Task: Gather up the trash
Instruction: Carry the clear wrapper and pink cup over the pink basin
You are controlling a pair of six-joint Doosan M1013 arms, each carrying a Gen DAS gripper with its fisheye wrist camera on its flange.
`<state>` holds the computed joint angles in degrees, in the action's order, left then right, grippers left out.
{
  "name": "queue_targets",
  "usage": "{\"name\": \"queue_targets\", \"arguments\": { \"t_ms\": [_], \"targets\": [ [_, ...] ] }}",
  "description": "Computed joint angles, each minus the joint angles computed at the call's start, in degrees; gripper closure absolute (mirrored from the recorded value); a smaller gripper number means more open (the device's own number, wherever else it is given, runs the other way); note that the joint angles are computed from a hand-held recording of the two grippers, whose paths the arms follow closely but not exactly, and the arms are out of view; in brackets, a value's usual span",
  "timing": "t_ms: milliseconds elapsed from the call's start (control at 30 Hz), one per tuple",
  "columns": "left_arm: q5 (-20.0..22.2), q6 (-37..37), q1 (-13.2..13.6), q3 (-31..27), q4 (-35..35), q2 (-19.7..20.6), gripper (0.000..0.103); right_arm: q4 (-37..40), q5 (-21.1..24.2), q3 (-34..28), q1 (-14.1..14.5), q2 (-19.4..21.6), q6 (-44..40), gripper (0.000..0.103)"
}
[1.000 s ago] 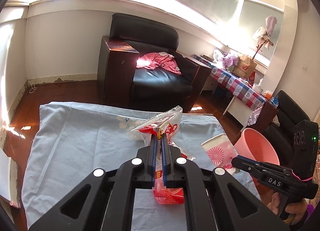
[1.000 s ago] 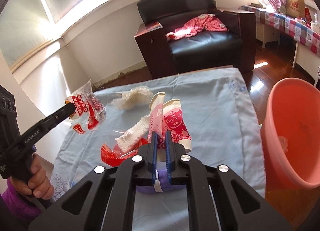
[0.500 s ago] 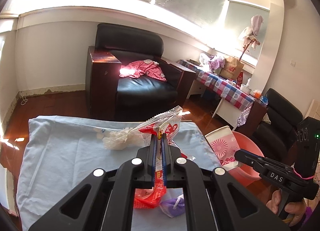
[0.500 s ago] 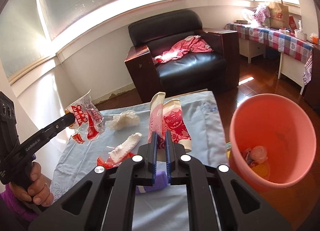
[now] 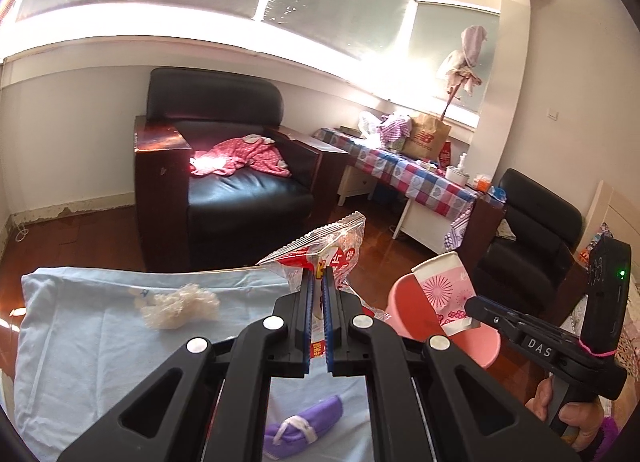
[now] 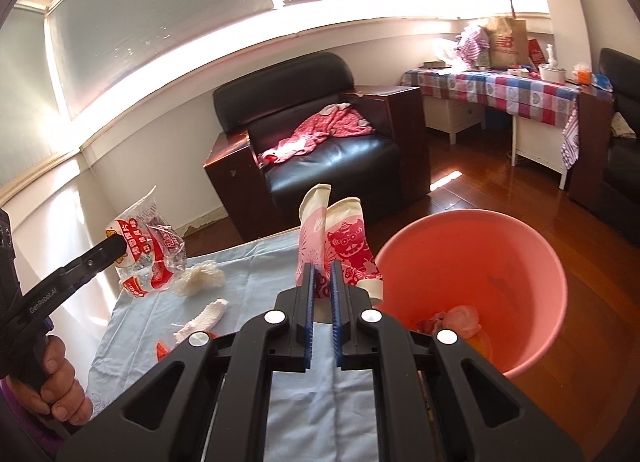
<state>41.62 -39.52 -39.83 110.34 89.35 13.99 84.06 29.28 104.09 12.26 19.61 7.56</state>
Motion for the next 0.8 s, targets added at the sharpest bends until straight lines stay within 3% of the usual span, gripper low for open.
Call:
{"name": "queue_targets", "arguments": {
  "t_ms": [300,800],
  "targets": [
    [-3.71,0.96,0.05,-4.26,3.66,3.02,0.099,2.47,-2.01,0.79,-2.05,0.13,-0.36,0.095],
    [-10.53,7.18,0.31,-10.90,2.82,8.48,0.099,4.30,-4.41,1.90,-3.96,0.51,-0.11,0.095]
  ]
}}
